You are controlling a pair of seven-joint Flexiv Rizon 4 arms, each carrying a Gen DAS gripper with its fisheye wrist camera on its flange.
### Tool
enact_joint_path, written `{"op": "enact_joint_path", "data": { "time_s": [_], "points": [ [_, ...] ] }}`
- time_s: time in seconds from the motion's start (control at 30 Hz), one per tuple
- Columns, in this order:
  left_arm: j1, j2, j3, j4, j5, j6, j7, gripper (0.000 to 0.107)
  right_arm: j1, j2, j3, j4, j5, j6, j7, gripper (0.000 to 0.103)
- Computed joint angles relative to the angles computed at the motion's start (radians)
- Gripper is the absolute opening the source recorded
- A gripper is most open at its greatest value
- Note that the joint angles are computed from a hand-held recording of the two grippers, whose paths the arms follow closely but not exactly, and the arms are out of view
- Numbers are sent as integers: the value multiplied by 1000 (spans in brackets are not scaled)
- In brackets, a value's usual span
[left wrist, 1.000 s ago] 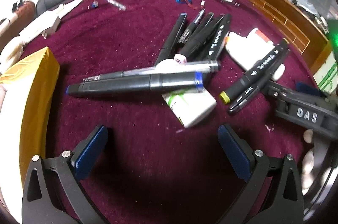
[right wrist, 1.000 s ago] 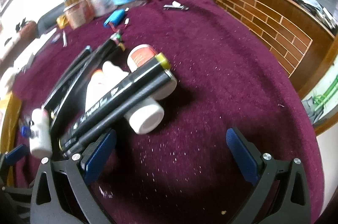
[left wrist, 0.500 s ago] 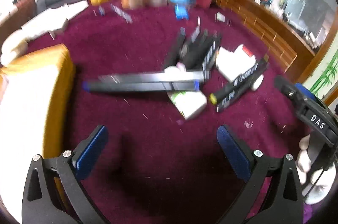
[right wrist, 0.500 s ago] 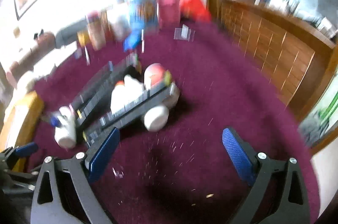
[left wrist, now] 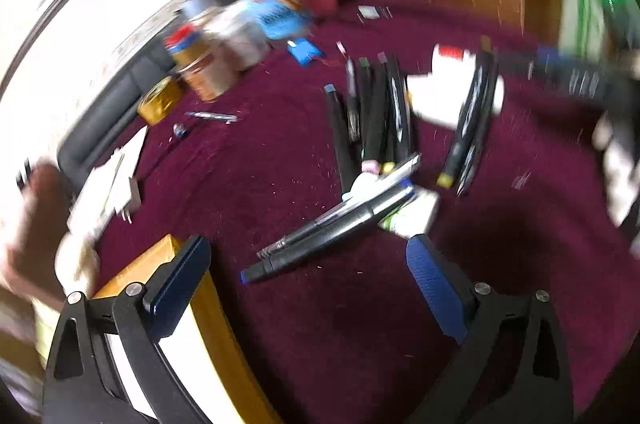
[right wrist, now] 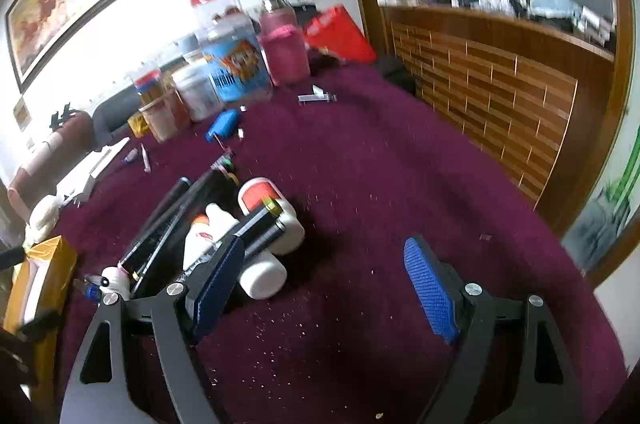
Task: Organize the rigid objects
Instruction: 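Grasp the black marker with blue cap using the left tool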
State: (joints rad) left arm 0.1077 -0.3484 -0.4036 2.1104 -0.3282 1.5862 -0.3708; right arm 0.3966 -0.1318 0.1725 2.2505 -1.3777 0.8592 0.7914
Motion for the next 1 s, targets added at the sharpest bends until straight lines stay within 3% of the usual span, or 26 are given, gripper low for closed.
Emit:
{"op": "enact_joint_path", "data": {
  "time_s": [0.1,0.17,0.23,0.27,0.33,0.37,0.47,0.6,0.7,0.77,0.8,0.9,1.0],
  "points": [
    [-123,-76,141,-65,147,68,31,99,-14,8,-6,6,-21,32,23,78],
    [-203,-123,238,-124,222,54,28,99,-16,5,-6,4,-18,37,21,78],
    [-198,-134,220,-138,204,27,54,95,-22,3,-9,4,-20,53,23,78],
    [-200,-126,227,-162,217,-52,21,71,-25,1,-10,3,-14,60,20,78],
    [-210,-98,241,-216,128,-304,-37,34,-27,0,-10,5,-9,69,25,78],
    [-223,-93,260,-238,135,-355,-70,29,-30,0,-13,6,-13,78,29,78],
    [-212,-62,257,-225,89,-411,-85,28,-33,-4,-14,9,-10,89,31,78],
    [-150,46,216,-156,-128,-656,-34,20,-36,-5,-16,11,-17,99,36,78],
    [-138,116,233,-121,-261,-857,-7,20,-42,-5,-19,15,-27,113,44,78],
    [-150,130,256,-122,-288,-935,-26,21,-43,-7,-19,14,-29,118,47,78],
    [-163,130,269,-122,-288,-937,-36,21,-45,-8,-20,14,-29,123,48,78],
    [-214,94,297,-121,-240,-819,-71,21,-46,-11,-21,15,-27,129,55,78],
    [-208,62,303,-129,-249,-823,-103,21,-48,-11,-22,17,-30,134,63,78]
  ]
}}
